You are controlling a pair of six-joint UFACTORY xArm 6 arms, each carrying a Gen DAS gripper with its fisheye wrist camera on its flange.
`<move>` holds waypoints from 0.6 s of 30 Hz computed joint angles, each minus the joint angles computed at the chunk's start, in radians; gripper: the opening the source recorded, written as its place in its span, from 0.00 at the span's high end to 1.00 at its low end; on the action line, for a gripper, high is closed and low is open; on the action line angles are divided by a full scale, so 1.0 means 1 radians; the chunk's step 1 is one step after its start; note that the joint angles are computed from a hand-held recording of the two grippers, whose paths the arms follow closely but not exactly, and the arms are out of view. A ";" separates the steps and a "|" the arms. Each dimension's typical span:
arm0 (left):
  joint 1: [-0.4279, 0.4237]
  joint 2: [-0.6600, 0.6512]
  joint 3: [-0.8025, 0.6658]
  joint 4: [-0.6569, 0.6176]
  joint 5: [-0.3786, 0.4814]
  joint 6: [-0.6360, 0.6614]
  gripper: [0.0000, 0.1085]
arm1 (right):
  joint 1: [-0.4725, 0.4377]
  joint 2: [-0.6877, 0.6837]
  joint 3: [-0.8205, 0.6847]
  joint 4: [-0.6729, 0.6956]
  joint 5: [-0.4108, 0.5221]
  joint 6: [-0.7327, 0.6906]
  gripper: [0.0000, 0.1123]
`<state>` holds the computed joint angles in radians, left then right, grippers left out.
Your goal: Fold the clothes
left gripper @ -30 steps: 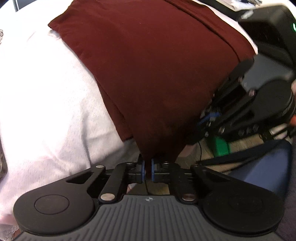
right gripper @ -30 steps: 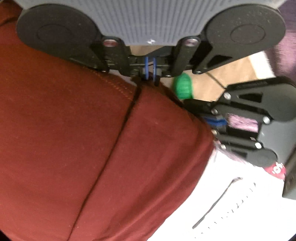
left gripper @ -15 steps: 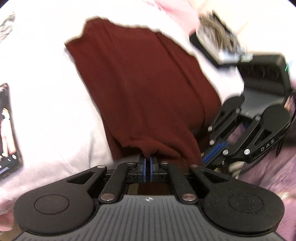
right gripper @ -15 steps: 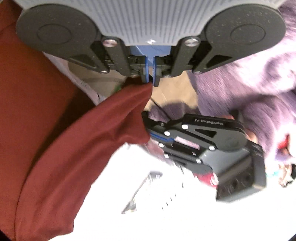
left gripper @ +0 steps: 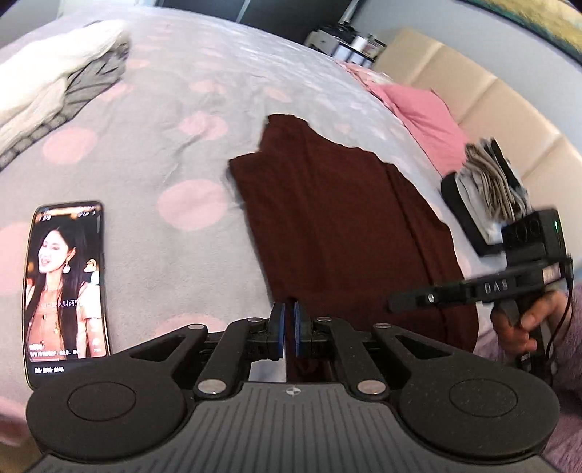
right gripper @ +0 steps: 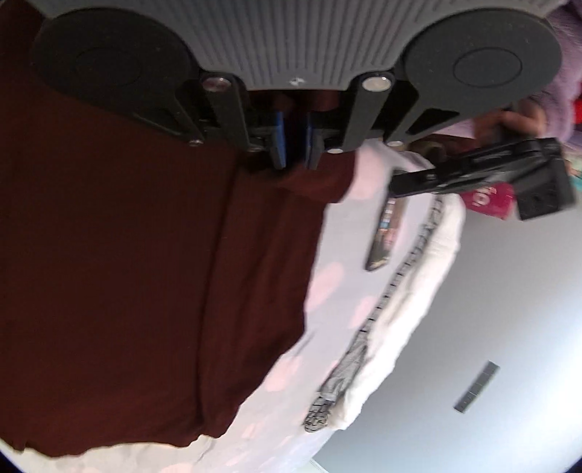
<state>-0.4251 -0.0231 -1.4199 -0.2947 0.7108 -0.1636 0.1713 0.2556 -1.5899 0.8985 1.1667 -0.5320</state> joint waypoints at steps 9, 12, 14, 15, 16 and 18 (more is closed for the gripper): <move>-0.078 -0.122 0.288 0.027 -0.058 0.212 0.96 | -0.110 -0.037 -0.042 -0.086 0.050 -0.327 0.77; -0.095 -0.104 0.278 0.039 -0.019 0.211 0.86 | -0.114 -0.037 -0.051 -0.126 0.110 -0.342 0.77; -0.102 -0.101 0.277 0.051 -0.003 0.207 0.83 | -0.118 -0.052 -0.043 -0.162 0.152 -0.369 0.77; -0.106 -0.093 0.272 0.056 0.002 0.206 0.83 | -0.118 -0.058 -0.035 -0.178 0.164 -0.393 0.77; -0.109 -0.083 0.266 0.061 0.006 0.207 0.83 | -0.115 -0.073 -0.016 -0.192 0.174 -0.420 0.76; -0.114 -0.064 0.251 0.069 0.016 0.210 0.82 | -0.099 -0.086 0.013 -0.216 0.157 -0.461 0.70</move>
